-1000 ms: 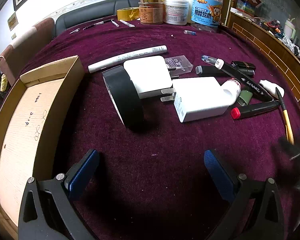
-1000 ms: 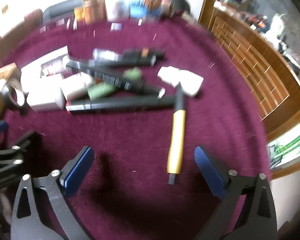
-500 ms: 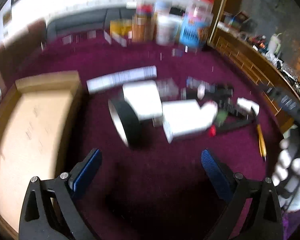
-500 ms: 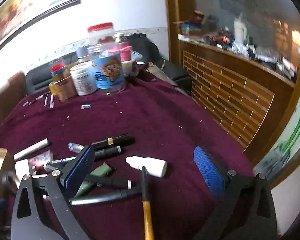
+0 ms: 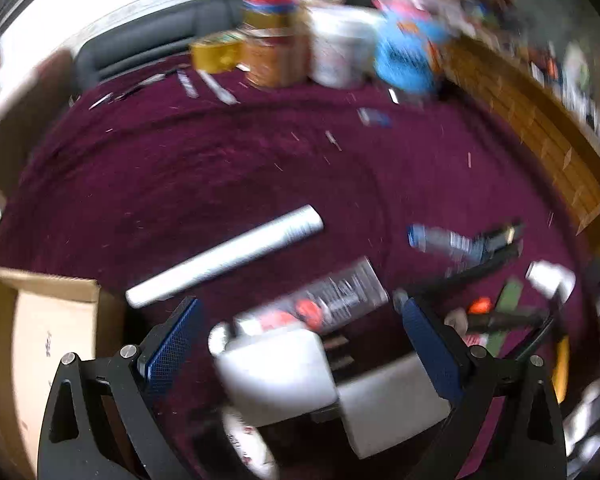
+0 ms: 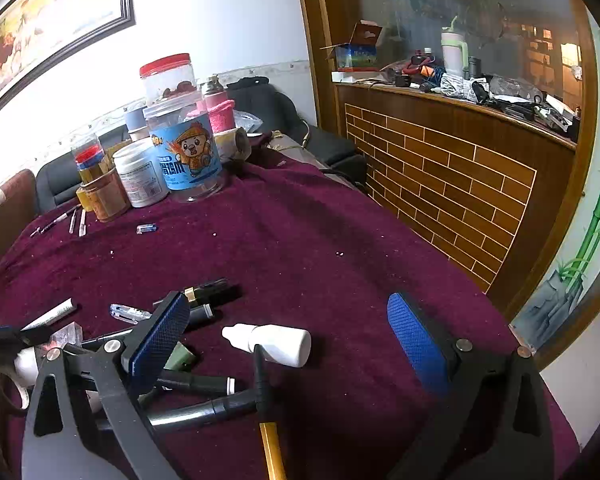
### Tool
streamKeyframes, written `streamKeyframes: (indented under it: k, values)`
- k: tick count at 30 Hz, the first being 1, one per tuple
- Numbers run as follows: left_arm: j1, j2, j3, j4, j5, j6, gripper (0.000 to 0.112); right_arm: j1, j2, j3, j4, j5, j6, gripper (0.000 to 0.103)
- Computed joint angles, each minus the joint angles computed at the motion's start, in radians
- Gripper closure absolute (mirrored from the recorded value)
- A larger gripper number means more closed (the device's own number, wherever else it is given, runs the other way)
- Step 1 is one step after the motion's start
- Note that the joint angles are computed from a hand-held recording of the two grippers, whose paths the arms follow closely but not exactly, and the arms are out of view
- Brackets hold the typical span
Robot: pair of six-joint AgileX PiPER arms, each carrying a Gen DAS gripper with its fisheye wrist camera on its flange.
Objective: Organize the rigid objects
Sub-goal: 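Grasp the white charger block with the left tool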
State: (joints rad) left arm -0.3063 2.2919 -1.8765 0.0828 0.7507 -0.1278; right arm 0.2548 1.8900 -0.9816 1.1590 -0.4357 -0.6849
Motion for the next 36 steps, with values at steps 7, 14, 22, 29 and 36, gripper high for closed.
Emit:
streamKeyframes:
  k: [7, 14, 22, 29, 36]
  values:
    - [-0.064, -0.095, 0.226, 0.062, -0.057, 0.049, 0.024, -0.010, -0.003, 0.007, 0.001, 0.011, 0.007, 0.003]
    - [0.036, -0.345, 0.565, -0.388, -0.134, 0.483, 0.035, -0.016, -0.008, 0.013, -0.026, 0.033, 0.031, 0.003]
    - [0.142, -0.336, 0.511, -0.501, -0.132, 0.471, 0.033, -0.030, -0.013, 0.019, -0.043, 0.049, 0.062, 0.003]
    - [0.124, -0.377, 0.638, -0.593, -0.185, 0.542, 0.033, -0.040, -0.005, 0.006, -0.038, 0.085, 0.051, 0.003]
    - [0.078, -0.479, 0.772, -0.713, -0.245, 0.669, 0.033, -0.039, 0.006, -0.004, -0.008, 0.094, 0.022, 0.003]
